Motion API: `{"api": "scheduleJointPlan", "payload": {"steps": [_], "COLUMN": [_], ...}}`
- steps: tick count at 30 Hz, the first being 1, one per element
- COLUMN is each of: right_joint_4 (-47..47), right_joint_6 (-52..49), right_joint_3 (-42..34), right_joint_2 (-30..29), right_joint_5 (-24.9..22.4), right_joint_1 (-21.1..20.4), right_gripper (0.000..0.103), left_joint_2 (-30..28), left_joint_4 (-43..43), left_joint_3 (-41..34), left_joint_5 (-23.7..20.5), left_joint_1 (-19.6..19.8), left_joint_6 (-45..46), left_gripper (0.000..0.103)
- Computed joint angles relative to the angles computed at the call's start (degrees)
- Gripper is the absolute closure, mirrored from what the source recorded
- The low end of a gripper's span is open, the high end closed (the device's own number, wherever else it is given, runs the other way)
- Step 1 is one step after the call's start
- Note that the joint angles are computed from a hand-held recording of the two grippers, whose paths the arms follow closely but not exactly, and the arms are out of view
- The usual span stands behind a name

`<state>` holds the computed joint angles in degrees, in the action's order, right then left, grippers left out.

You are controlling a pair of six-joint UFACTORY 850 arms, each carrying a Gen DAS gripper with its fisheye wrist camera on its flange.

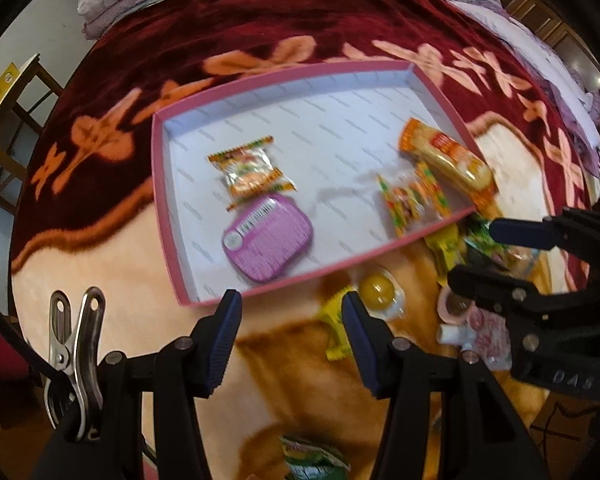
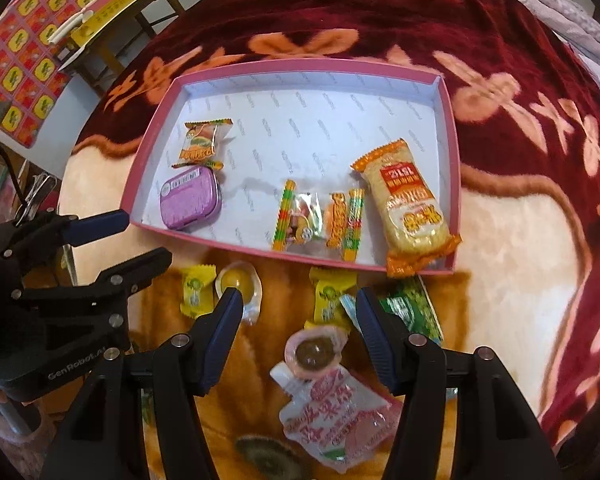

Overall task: Organize snacks
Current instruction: 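Withdraw both tools from the box toward the remaining snacks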

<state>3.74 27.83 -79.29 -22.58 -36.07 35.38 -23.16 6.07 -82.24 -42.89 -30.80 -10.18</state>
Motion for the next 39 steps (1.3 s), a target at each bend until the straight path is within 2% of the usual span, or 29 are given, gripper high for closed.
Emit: {"api": "scheduleJointPlan", "payload": {"steps": [6,14,29,34,39], "right_joint_4": [1.5,-0.5,4.3,4.7,2.9], "right_joint_6": [-1.1,-0.1,-4.3,-6.7,-7.7], "right_joint_3": [2.4,5.1,7.7,9.9,11.2], "right_joint_2": [1.8,3.7,3.8,5.8,6.7], "right_joint_5": [-0.7,-1.5,-2.2,-2.1,-4.3], "right_joint_1": [-0.1,-0.6,-5.1,-6.3,-7.4], "right_gripper": [0.043,0.043,0.043,0.043,0.043], "left_joint_2": [0.7,-1.0,-4.3,-5.4,-6.9], "left_joint_4": [-4.2,-4.4,-6.0,-5.1,-4.4], "left_joint_3": [1.6,1.3,-0.8,-1.2,-2.6], "left_joint_5": [-0.8,-1.2,-2.4,-2.7,-3.1], "left_joint_1": [-0.2,-1.4,-1.9,-2.1,-2.3], "left_joint_6": [3.2,2.9,3.8,3.3,3.1], "left_gripper": [0.048,0.048,0.048,0.048,0.048]}}
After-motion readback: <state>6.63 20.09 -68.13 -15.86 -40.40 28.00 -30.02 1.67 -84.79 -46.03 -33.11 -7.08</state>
